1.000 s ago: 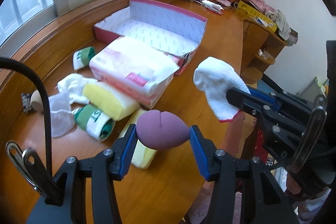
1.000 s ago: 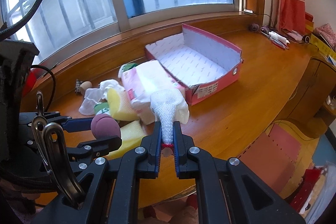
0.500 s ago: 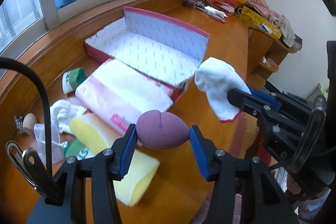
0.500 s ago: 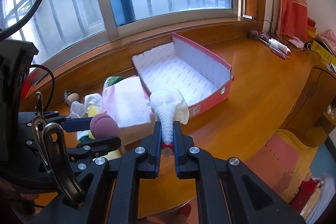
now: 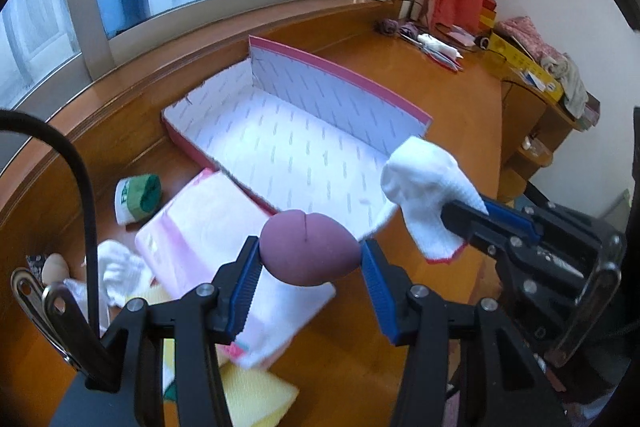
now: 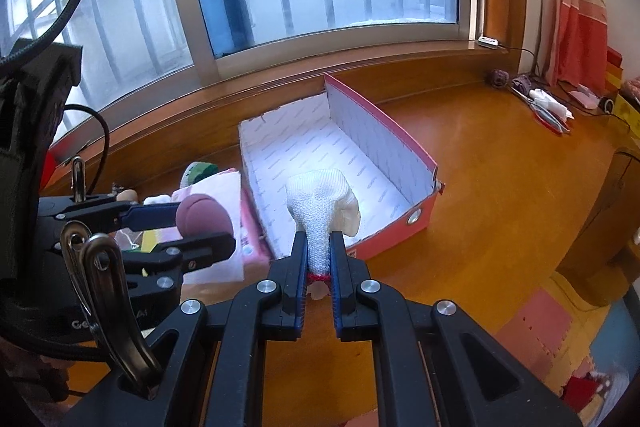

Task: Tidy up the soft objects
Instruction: 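Carry the pink sponge and white sock with both grippers into the shoebox, then open both grippers to drop the pink sponge and white sock in the box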

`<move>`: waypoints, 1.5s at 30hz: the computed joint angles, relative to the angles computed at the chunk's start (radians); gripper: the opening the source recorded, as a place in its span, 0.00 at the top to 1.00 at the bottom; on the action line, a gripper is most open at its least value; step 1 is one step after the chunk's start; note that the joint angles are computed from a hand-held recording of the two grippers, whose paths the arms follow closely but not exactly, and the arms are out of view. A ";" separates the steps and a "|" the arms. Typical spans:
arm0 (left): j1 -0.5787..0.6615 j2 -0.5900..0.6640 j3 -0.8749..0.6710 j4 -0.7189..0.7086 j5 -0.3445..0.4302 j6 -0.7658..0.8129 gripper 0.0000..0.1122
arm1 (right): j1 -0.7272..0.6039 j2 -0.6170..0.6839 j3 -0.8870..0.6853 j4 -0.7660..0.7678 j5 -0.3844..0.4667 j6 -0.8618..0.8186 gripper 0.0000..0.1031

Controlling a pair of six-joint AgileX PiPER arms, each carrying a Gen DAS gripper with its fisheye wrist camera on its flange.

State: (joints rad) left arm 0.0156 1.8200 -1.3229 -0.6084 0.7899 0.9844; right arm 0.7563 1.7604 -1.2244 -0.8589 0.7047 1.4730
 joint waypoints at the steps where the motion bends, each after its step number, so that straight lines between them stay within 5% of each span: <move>1: -0.008 0.008 -0.011 0.007 -0.004 -0.017 0.52 | -0.010 -0.001 0.004 0.001 -0.012 -0.008 0.89; 15: -0.120 0.183 -0.201 0.127 -0.022 -0.258 0.52 | -0.176 0.031 0.025 0.054 -0.182 -0.142 0.89; 35: -0.144 0.310 -0.335 0.209 0.023 -0.378 0.50 | -0.265 0.130 -0.045 0.162 -0.234 -0.305 0.89; 45: -0.142 0.298 -0.327 0.209 0.020 -0.379 0.42 | -0.272 0.123 -0.039 0.161 -0.238 -0.272 0.75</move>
